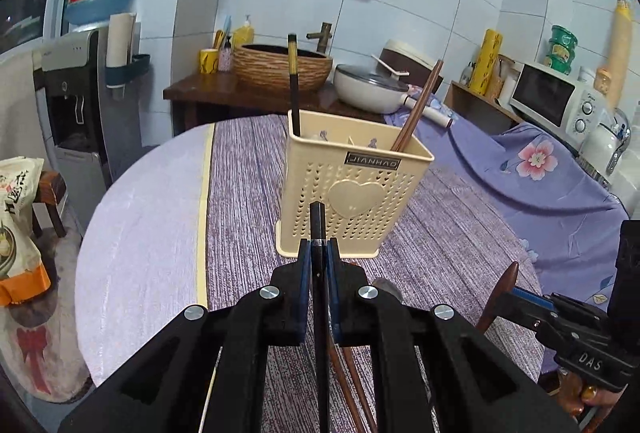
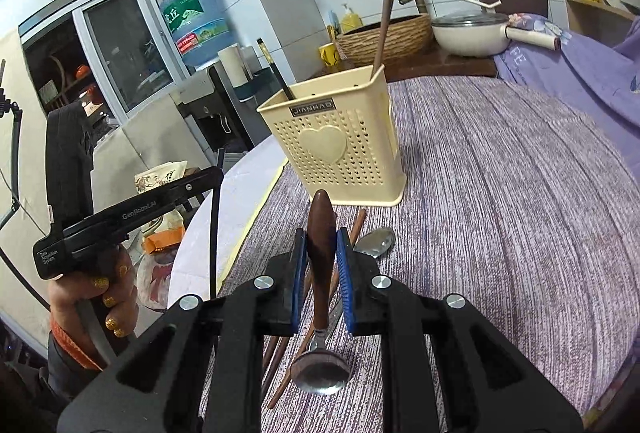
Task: Organize utensils
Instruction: 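Carry the black chopstick and wooden spoon up over the beige holder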
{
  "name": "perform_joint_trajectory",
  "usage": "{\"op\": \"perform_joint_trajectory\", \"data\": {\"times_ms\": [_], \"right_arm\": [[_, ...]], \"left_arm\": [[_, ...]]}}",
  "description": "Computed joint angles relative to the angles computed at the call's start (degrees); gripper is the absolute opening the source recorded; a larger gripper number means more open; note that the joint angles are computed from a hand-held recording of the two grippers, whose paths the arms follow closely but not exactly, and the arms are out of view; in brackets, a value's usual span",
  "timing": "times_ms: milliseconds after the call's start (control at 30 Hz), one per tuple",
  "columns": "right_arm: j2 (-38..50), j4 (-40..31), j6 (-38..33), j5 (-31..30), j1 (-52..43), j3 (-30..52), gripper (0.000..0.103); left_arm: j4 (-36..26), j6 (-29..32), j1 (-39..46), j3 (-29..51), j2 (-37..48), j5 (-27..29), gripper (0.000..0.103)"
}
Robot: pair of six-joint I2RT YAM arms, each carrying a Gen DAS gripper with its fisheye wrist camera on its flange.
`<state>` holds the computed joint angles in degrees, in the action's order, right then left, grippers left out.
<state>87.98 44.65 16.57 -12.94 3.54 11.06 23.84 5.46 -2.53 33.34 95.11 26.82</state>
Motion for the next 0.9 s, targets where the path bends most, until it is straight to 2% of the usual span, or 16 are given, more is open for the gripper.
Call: {"op": "perform_joint_trajectory", "data": {"times_ms": [200,533,900], "right_arm": [[-5.92,-4.62,-1.22,0.53,0.72,-0.21,0.016],[-10.7,-11.14,-2.07,2.18,2.35,2.75,0.016],[-12.76,-16.66,-3.89,4.45,3.7,7.29,0.016]], "left_arm": [[-0.26,-0.04,2.06,-1.58,-4.09,1.91,0.008],[-1.28,-0.63,4.28,-2.22,-7.61,4.63,0.008],[-3.86,-0.53,3.69,-0.46,-11.21,5.23,0.007]]}}
